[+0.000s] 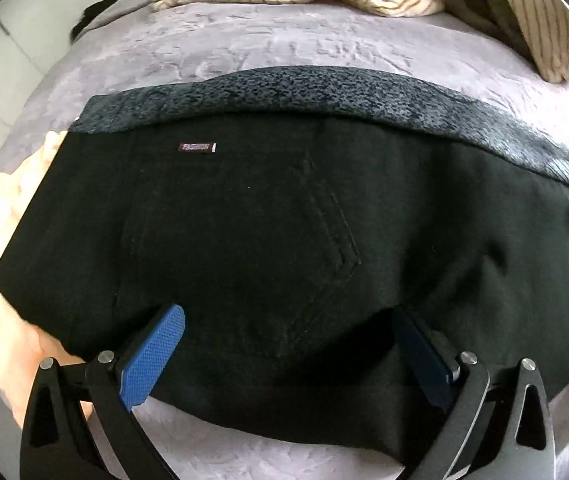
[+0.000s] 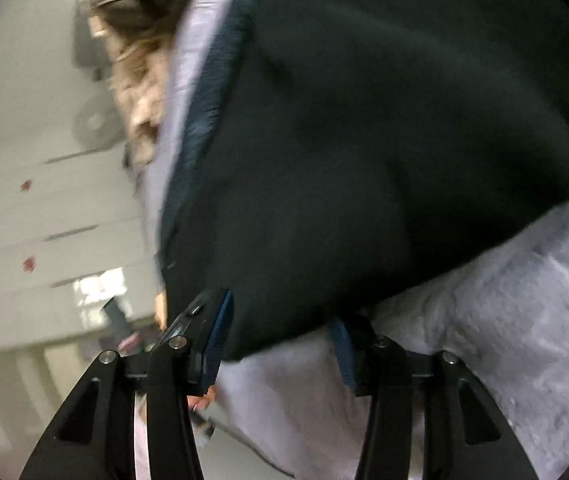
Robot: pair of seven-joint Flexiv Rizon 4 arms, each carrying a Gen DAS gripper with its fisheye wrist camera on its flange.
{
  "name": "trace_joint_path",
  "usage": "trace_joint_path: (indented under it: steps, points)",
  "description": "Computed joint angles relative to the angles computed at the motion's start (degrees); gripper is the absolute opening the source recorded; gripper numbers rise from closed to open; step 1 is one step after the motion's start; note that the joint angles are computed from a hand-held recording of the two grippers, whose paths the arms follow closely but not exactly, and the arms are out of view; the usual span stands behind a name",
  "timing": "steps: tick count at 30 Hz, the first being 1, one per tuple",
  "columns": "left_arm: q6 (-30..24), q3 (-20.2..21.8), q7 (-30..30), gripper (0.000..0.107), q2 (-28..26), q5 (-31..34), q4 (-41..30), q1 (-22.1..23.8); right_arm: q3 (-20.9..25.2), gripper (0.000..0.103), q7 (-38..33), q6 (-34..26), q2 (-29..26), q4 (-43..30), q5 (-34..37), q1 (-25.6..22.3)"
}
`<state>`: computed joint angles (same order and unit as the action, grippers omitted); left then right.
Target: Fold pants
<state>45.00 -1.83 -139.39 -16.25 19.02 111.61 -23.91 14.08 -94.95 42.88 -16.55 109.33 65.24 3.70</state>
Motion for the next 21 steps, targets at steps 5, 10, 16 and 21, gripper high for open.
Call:
trace_joint_path:
  steps: [5,10,16,21]
  points:
    - [2.9,0.3,2.4,0.103,0.2,1.0,1.5,0.6,0.4,0.008,3.3,5.3,3.7,1.5,-4.5,2.7]
    - [-2.9,-0.9,3.9,0.103,1.4,-1.2,0.3,-0.2,0.3,0.009,10.5,7.8,3.1,4.3,-13.0,5.3]
    - [-6.0,-3.2,4.6,0.103,5.1,-4.6,1.4,-1.1,-1.0,0.033,12.7,1.1,9.7,7.3,-21.9,5.0]
    - [-6.6,-5.5,5.5,0.103,5.2,-6.4,-0.7,-2.7,-3.0,0.048,15.8,0.6,15.0,10.5,-25.1,5.7]
